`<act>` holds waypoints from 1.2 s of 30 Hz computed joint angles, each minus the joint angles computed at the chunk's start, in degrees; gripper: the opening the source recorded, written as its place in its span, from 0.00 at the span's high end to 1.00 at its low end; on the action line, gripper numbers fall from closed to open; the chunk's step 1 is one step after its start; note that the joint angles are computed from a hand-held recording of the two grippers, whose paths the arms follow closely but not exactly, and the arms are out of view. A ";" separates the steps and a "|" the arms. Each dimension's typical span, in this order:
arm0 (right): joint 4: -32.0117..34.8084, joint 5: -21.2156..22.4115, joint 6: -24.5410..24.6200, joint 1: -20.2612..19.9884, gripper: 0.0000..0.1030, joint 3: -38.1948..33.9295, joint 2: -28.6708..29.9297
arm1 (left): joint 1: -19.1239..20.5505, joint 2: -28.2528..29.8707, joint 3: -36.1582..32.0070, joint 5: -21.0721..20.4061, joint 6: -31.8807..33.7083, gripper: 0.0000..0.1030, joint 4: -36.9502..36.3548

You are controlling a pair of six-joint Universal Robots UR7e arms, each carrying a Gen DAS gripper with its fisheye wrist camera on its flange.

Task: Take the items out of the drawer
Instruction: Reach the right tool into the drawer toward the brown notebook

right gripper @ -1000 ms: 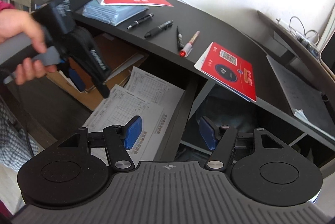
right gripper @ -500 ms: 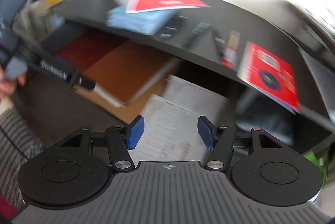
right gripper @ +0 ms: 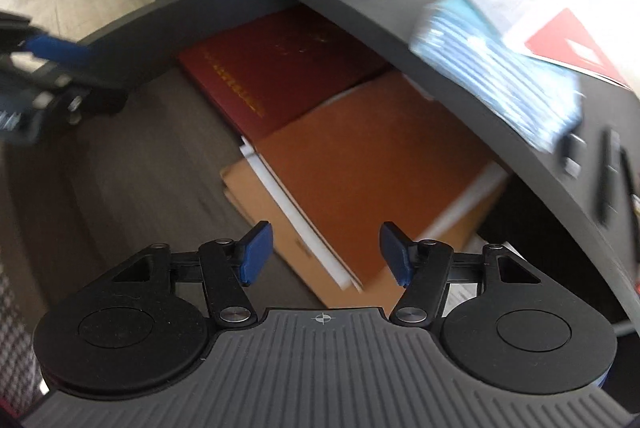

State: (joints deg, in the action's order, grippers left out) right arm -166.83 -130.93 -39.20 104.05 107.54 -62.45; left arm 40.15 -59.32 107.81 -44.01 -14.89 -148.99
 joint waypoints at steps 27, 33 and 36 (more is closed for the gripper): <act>-29.04 -5.71 -17.54 -0.28 0.46 0.18 9.03 | 2.83 5.67 -7.97 -8.44 -3.51 0.37 6.89; -27.90 -4.71 -15.57 -0.76 0.46 0.71 7.23 | 5.65 11.81 -19.08 -13.48 -8.68 0.34 17.89; -26.00 -4.08 -14.65 -1.06 0.45 0.64 6.44 | 7.38 13.99 -22.84 -18.34 -12.64 0.34 19.77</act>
State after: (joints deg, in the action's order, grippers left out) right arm -192.82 -135.00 -53.85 102.99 108.18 -56.01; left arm 47.53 -45.33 84.97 -62.34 -27.53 -129.22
